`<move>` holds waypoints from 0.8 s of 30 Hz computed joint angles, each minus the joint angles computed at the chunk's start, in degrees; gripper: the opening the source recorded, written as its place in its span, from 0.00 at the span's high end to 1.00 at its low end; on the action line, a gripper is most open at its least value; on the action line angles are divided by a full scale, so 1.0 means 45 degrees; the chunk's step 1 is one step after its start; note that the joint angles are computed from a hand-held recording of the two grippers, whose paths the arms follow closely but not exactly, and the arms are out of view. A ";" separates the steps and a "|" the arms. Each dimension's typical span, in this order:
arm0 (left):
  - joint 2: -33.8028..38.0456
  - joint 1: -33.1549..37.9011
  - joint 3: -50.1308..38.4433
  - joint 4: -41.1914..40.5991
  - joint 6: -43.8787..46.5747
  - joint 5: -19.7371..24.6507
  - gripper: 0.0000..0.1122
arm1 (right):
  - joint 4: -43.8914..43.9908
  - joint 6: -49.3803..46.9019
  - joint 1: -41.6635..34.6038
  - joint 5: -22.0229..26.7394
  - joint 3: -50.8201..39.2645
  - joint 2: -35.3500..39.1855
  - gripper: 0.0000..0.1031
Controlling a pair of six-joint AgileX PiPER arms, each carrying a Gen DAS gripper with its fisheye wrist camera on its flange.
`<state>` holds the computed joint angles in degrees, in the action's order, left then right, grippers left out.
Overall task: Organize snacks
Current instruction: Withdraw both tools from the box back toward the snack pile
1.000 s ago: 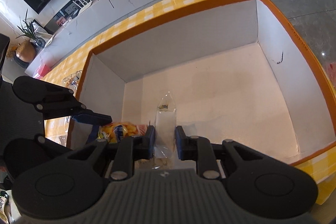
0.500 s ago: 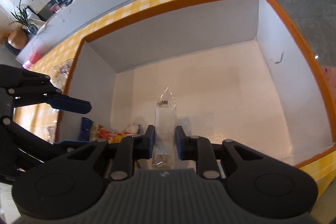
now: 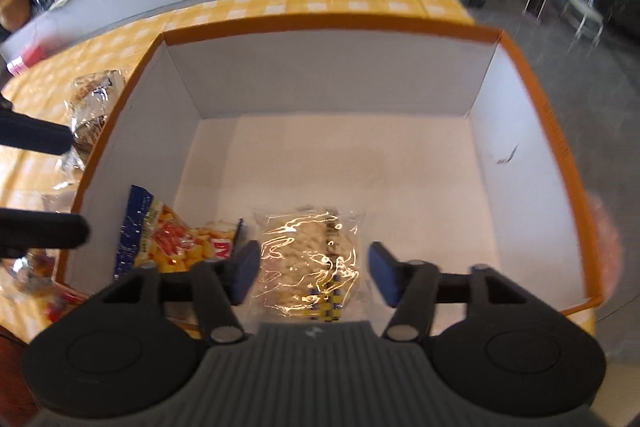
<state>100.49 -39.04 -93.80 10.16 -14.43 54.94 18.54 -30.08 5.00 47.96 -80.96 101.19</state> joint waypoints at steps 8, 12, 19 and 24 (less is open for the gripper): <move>-0.3722 -0.1787 0.5422 0.5658 -0.4551 -0.2831 0.38 | 0.1672 -0.1473 0.0302 -0.3582 0.3102 -0.2873 0.29; -0.5391 -0.2322 0.8014 0.8613 -0.7504 -0.2558 0.43 | 0.4052 -0.3065 0.0707 -0.5068 0.4564 -0.4301 0.27; -0.8151 -0.3724 1.2068 1.1871 -1.0711 -0.0423 0.43 | 0.7364 -0.5527 0.2771 -0.7234 0.6091 -0.5478 0.23; -0.9320 -0.4504 1.4698 1.3597 -1.2485 0.1613 0.44 | 0.5793 -0.3124 0.4584 -0.7956 0.6285 -0.5408 0.23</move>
